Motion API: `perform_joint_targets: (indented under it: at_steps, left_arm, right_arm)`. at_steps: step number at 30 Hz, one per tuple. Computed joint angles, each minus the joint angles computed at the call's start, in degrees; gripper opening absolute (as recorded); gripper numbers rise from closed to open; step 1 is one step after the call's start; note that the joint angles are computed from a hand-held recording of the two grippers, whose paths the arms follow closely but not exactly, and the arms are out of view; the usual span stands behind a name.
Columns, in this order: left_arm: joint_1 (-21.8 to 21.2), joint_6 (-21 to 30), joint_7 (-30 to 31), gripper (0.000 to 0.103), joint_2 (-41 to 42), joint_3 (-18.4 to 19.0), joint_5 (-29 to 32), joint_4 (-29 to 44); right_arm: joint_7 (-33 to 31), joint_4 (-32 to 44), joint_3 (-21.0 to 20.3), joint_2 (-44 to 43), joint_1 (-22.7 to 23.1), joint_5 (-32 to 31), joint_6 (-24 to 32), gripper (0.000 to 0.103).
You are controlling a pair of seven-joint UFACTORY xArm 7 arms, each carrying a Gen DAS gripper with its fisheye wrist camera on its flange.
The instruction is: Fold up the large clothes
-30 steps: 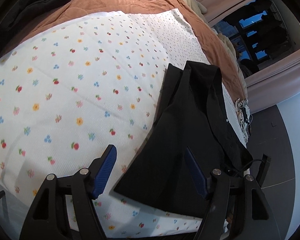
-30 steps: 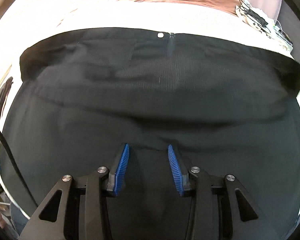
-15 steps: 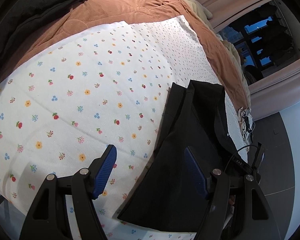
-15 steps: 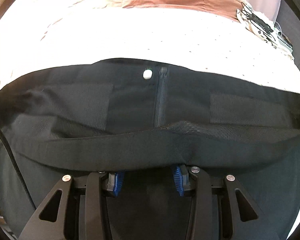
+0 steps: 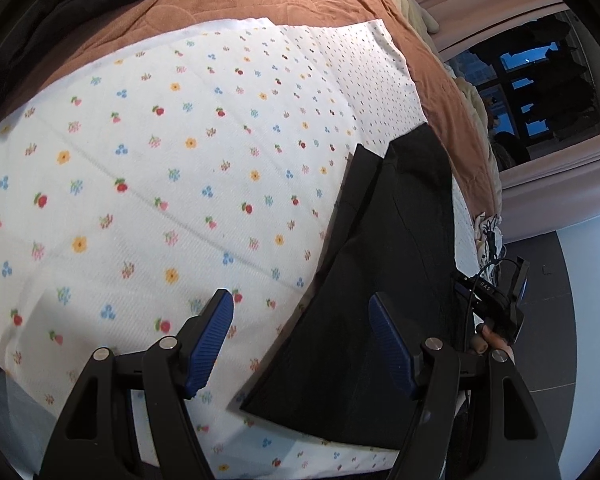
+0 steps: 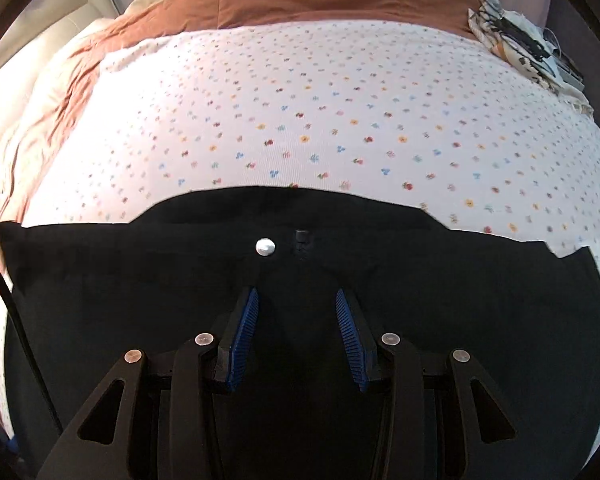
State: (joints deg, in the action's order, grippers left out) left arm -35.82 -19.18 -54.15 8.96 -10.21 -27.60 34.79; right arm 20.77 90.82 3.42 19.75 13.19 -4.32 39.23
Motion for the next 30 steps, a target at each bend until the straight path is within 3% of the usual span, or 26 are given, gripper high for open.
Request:
perform_joint_targets:
  at_steps: [3, 8, 10, 12, 13, 20, 26, 30]
  left_arm:
    - [1.96, -0.94, -3.92, 0.071, -1.23, -2.32, 3.28, -2.27]
    - [6.48, -3.98, -15.04, 0.071, -2.47, -5.70, 14.42, -6.27]
    - [7.97, -6.19, -19.45, 0.071, -2.04, -6.48, 19.78, -7.31]
    - [8.96, -8.88, -22.58, 0.071, -1.15, -6.62, 24.09, -7.80]
    - [9.27, -11.05, -23.79, 0.071, -0.22, -6.61, 25.79, -7.95]
    - [11.12, -18.60, -27.01, 0.071, 6.45, -6.39, 33.96, -4.57]
    - [9.83, -17.75, -22.99, 0.071, 10.36, -5.91, 32.54, 0.97]
    - [9.96, -16.33, -20.80, 0.071, 12.64, -6.11, 33.08, 4.40]
  right_arm:
    - [-2.51, -5.38, 1.37, -3.50, -1.58, 3.81, -3.07, 0.038]
    - [-8.59, -12.51, 3.13, -9.41, -2.91, 10.11, -5.84, 0.039]
    - [-9.57, -16.10, 3.42, -11.90, -2.55, 11.85, -7.22, 0.047]
    - [-10.65, -19.89, 3.69, -14.38, -2.13, 13.70, -9.58, 0.075]
    - [-11.68, -21.08, 3.82, -15.20, -2.02, 15.04, -10.34, 0.077]
    - [-20.38, -28.53, 3.84, -21.16, -0.33, 28.81, -10.29, 0.077]
    - [-23.78, -38.68, 2.08, -28.92, 1.78, 34.55, -12.39, 0.077]
    - [-23.03, -45.33, 1.87, -33.93, 3.21, 33.97, -15.24, 0.077]
